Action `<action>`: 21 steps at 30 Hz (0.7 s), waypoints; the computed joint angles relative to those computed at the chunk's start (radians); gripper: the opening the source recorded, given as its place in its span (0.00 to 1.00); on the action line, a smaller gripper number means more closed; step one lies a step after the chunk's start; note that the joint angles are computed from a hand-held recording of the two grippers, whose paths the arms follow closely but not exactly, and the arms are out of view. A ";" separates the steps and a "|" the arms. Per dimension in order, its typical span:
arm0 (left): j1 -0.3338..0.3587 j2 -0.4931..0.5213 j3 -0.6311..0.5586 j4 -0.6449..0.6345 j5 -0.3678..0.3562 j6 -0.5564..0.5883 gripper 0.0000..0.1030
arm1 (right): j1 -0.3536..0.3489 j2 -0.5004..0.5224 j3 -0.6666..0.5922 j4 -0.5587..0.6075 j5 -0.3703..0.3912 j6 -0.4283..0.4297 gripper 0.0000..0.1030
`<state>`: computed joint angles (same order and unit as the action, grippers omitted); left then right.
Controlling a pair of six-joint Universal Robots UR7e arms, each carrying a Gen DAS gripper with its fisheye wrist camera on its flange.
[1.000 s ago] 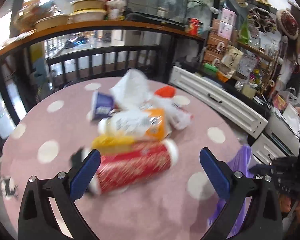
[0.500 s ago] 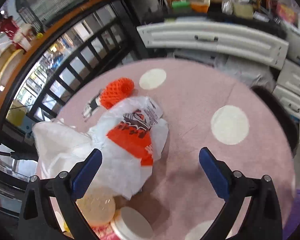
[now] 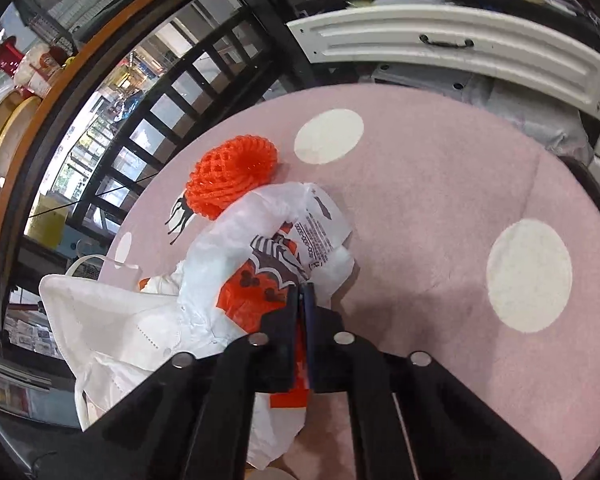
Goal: Collect trash
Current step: 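Carry the purple bag to the bin with the right gripper while the left gripper grasps the white plastic bag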
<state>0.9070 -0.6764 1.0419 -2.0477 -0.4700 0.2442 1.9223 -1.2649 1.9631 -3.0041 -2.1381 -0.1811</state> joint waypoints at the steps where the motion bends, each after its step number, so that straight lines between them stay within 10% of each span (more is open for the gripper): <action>1: -0.003 -0.003 0.000 -0.023 -0.011 -0.001 0.03 | -0.010 -0.001 0.002 -0.008 -0.013 0.000 0.02; 21: -0.166 -0.125 0.127 -0.206 -0.589 -0.086 0.02 | -0.195 0.220 -0.115 -0.143 -0.340 -0.158 0.03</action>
<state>0.7410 -0.8017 1.1689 -2.2542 -1.0589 0.1579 1.7269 -1.0447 1.8486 -3.1468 -2.4780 -0.3390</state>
